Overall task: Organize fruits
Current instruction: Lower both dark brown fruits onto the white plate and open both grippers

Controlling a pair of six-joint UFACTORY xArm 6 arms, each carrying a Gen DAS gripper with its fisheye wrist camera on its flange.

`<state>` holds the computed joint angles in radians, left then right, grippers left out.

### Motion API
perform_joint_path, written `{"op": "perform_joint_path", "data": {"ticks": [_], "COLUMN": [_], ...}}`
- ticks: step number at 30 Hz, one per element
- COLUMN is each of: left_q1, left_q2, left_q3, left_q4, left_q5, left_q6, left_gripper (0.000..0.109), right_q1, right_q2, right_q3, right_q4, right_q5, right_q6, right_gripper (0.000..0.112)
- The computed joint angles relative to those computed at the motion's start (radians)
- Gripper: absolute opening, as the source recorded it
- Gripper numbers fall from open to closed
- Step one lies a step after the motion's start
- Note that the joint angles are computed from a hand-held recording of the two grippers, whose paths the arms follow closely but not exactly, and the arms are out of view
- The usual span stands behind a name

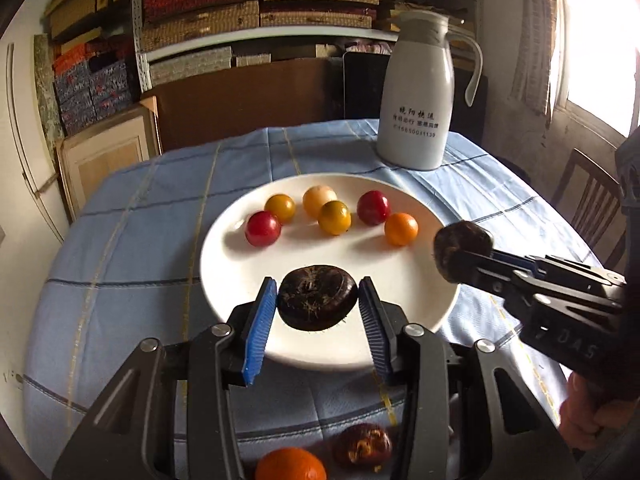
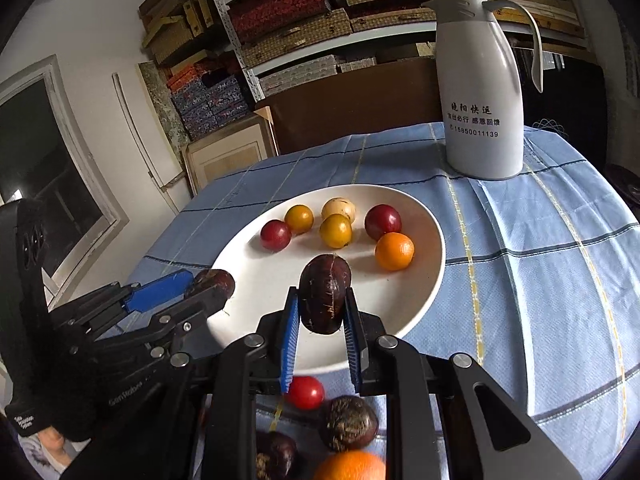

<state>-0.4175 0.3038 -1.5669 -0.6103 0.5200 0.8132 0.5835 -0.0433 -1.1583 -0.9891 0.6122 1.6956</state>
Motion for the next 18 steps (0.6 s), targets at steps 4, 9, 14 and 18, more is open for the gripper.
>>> {"op": "perform_joint_path", "data": {"ticks": [4, 9, 14, 18], "left_q1": [0.006, 0.024, 0.038, 0.051], "left_q2": [0.06, 0.046, -0.01, -0.069], "left_q3": [-0.029, -0.017, 0.055, 0.141], "left_q4": [0.067, 0.016, -0.029, -0.038], "left_q5": [-0.004, -0.005, -0.059, -0.163], "left_q6": [-0.053, -0.051, -0.039, -0.057], "left_gripper": [0.044, 0.055, 0.071, 0.089], "right_q1": [-0.03, -0.017, -0.006, 0.008], "right_q2": [0.006, -0.06, -0.077, -0.061], "right_q3": [0.027, 0.081, 0.107, 0.101], "right_q4": [0.015, -0.089, -0.066, -0.005], "right_q5": [-0.028, -0.028, -0.036, -0.056], "right_q6": [0.019, 0.121, 0.098, -0.001], "right_gripper": [0.034, 0.035, 0.035, 0.035]}}
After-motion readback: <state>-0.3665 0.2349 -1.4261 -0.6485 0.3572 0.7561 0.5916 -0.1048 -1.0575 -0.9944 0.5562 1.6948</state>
